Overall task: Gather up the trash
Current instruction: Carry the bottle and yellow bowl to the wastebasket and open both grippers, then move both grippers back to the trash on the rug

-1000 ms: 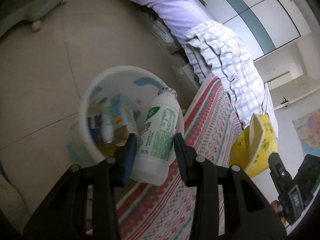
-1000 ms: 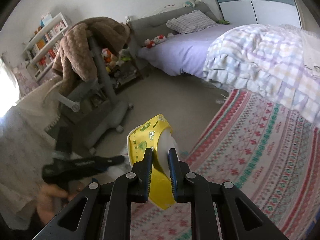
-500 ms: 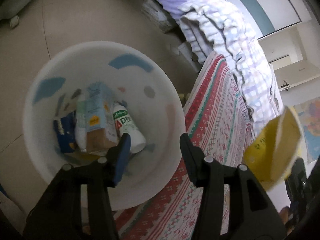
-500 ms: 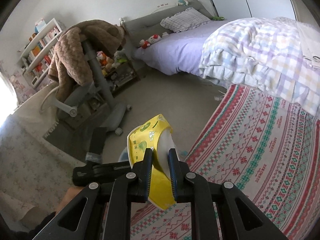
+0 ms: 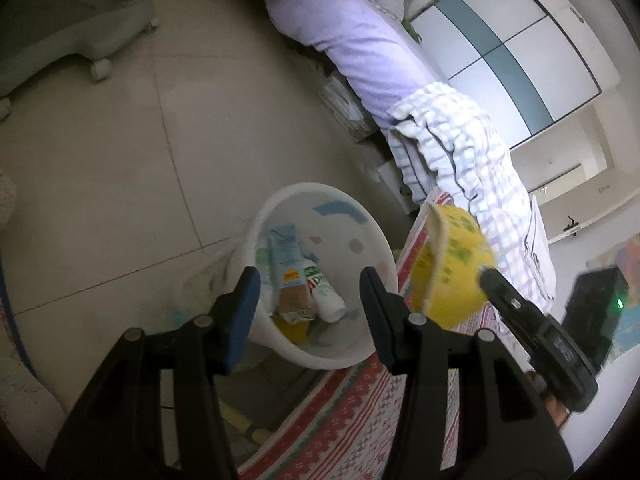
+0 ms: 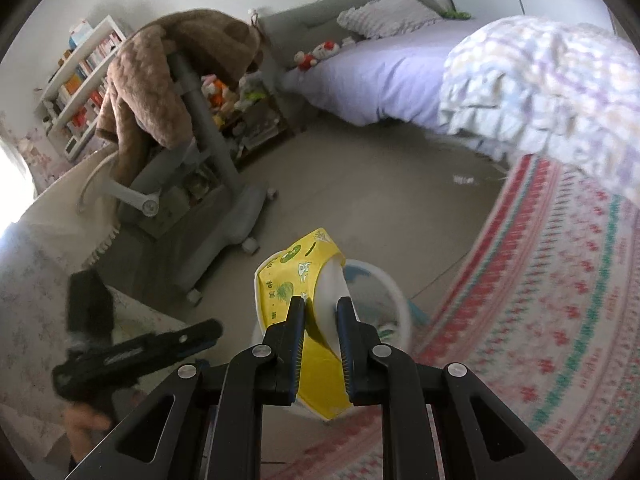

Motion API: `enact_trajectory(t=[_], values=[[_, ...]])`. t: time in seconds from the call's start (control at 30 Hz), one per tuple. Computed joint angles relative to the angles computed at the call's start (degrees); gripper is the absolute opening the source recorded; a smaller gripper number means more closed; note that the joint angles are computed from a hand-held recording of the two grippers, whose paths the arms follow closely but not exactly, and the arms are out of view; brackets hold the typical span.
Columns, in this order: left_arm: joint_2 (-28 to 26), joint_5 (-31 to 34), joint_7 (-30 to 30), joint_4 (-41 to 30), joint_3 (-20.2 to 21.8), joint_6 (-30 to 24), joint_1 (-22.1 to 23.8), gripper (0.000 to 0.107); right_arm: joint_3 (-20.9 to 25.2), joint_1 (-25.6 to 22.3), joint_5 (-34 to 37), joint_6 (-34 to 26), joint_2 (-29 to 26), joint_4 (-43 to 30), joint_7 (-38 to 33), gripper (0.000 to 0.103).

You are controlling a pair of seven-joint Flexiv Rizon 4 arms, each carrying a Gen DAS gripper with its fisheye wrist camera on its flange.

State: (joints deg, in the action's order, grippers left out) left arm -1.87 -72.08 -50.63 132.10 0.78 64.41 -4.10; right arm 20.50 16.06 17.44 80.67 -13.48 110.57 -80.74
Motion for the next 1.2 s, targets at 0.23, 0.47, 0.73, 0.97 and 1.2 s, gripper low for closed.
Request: enact_trajectory(t=[0.23,0.47,0.73,0.97,1.2], values=[[-0.3,-0.3,-0.3,0.2,0.3,1.1,0.4,0.052,-6.8,7.7,-11.9,-4.4,-5.2,-3.5,13.2,0.017],[-0.7,-0.5,-0.2,0.4,0.4,0.4,1.0,0.052,-8.5,10.5,-22.1,-11.6,-10.4,-7.9,23.0,0.02],[-0.6,0.4,-0.2,0.7,0.6,-0.1,1.6,0.052,-4.4,8.4,-18.1,-13.9,-11.8,-10.0,20.8,0.028],[0.5,-0.2,0.1,0.9,0.3,-0.7,0.9,0.052,-2.3,4.9,-13.2,-11.3,-8.4,-6.4,17.1,0.028],[3.1,1.3,-1.2,1.5,-0.2,0.8,-1.4,0.052,-0.9,0.4,-5.5,-10.5,-1.0,-0.2,10.8,0.031]])
